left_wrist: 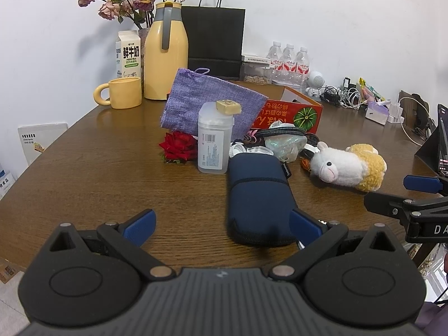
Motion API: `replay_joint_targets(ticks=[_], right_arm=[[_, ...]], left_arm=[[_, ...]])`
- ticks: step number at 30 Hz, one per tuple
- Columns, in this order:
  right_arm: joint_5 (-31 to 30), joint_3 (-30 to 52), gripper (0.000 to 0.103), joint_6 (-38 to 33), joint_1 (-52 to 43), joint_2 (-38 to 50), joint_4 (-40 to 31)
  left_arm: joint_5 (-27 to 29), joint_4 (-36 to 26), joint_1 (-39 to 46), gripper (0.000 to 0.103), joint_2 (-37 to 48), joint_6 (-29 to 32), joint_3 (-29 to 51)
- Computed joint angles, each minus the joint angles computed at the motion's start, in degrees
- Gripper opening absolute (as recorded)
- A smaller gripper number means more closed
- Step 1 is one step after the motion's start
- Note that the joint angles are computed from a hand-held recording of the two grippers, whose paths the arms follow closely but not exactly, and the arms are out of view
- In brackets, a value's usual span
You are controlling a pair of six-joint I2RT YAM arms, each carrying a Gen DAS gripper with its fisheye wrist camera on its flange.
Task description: Organize objects
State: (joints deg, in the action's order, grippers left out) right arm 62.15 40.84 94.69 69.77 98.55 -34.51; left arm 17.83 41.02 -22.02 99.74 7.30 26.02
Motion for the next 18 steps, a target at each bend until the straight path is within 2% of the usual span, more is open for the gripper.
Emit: replay_joint_targets(ticks=[6,13,18], right_arm=[[-0.33,-0.21,0.103,-1.23,0.14,-0.14,1.30],[-2.06,-1.55,0.103,-9.87,-0.21,1.43,12.43],[-4.93,-2.26,0.103,-20.77,-1.50,2.84,23.19]], left_arm=[[-0.03,-0.27,1.15,0.103,-0.75,0.16,-0.80],[0.37,-0.86,3.73,0.103,-1.37,0.26,-1.60],[1.47,-0.97,6.37,0.103,-1.39,0.56,-2.16]])
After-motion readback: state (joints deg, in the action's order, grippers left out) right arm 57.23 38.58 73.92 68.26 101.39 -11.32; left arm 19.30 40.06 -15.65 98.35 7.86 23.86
